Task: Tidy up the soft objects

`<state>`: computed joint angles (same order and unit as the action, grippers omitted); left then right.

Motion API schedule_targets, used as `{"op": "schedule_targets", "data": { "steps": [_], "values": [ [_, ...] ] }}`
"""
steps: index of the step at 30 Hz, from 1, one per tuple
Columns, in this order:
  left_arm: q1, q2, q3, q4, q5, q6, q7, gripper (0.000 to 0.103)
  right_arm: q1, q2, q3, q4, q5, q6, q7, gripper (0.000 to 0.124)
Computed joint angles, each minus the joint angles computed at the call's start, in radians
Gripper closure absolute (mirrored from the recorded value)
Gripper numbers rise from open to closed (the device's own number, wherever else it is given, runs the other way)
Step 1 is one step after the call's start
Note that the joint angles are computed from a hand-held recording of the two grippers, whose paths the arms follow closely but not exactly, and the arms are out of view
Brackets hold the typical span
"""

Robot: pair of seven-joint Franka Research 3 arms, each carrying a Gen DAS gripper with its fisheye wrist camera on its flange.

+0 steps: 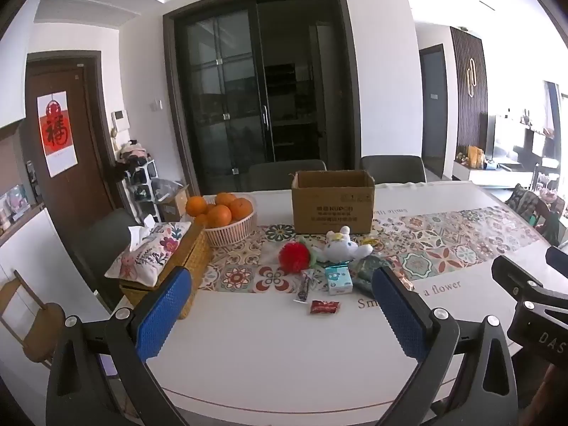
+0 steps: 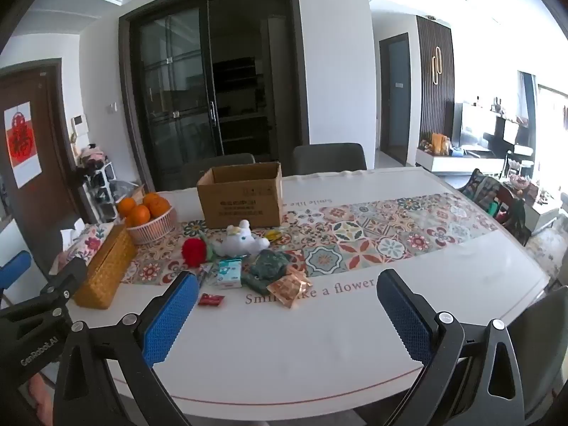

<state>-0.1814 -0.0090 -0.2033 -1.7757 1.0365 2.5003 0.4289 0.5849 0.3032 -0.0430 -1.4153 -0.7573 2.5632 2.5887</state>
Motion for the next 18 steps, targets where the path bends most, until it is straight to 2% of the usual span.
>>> {"op": "schedule_targets", "data": {
  "steps": [5, 6, 11, 18],
  "values": [
    [0.002, 0.009, 0.004, 0.007, -0.035, 0.014, 0.026, 0.000, -0.001, -0.001, 0.001, -0.001, 0.003, 0.003, -0.005, 0.022],
    [-0.001, 0.008, 0.002, 0.006, 0.010, 0.005, -0.001, 0.000, -0.006, -0.001, 0.005, 0.002, 0.019, -0.001, -0.013, 0.022],
    [0.001, -0.008, 0.005, 0.012, 0.006, 0.006, 0.006, 0.000, -0.007, 0.000, 0.002, 0.002, 0.023, 0.008, -0.014, 0.022],
    [-0.001, -0.006, -0.006, 0.002, 0.075, -0.009, -0.064, 0.000, 0.002, 0.003, -0.006, 0.012, 0.005, 0.002, -0.009, 0.022]
  ]
}}
